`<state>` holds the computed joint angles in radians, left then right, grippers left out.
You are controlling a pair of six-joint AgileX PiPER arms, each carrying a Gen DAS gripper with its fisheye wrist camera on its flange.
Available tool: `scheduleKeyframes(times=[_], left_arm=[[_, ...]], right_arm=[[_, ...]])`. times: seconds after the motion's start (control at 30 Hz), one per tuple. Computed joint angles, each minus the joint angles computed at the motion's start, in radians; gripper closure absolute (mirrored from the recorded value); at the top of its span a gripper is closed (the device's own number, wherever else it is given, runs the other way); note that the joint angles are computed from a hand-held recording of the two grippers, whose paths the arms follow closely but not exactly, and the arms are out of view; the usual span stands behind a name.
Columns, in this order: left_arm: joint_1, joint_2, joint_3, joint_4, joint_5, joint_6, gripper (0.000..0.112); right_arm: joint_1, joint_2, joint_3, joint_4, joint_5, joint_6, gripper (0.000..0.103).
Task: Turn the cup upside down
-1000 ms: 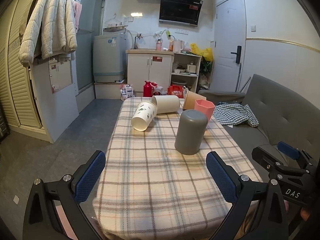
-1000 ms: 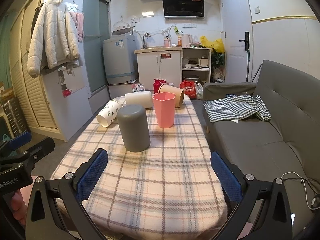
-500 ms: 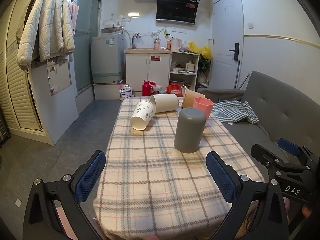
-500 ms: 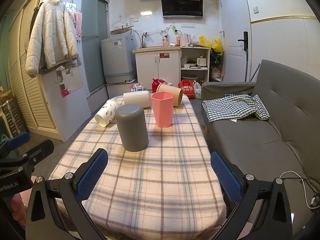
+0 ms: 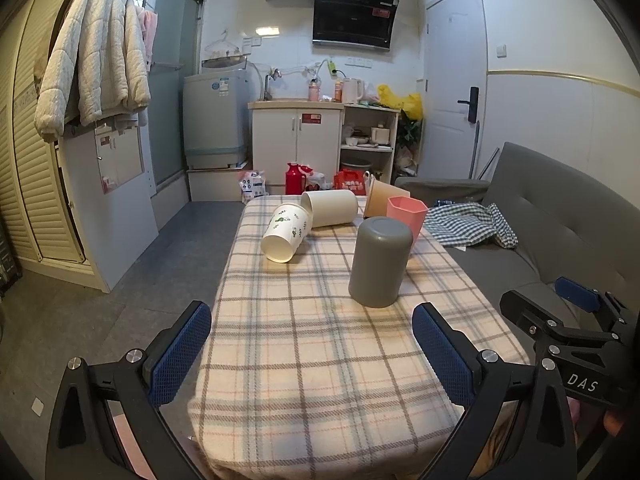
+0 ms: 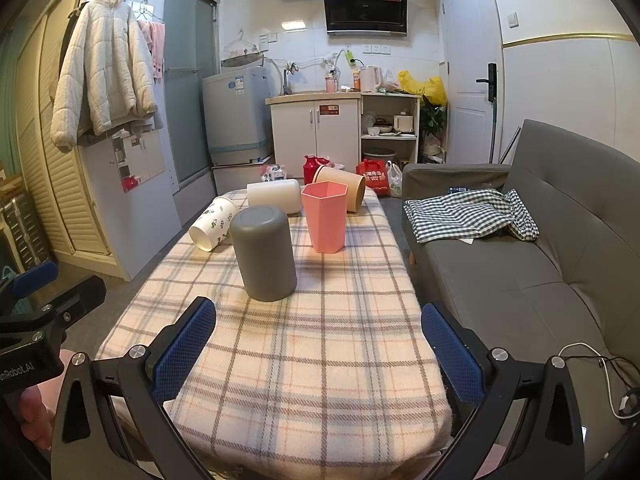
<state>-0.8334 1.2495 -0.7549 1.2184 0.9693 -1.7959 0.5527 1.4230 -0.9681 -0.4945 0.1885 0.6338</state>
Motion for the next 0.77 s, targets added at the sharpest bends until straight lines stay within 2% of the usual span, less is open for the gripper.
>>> scheduleKeyframes(times=[0.77], left_arm=[[-0.002,0.000,0.002,0.003,0.000,-0.003,0.009]], right_arm=[[0.000,0.001,0.005,0.005,0.004,-0.006,0.000]])
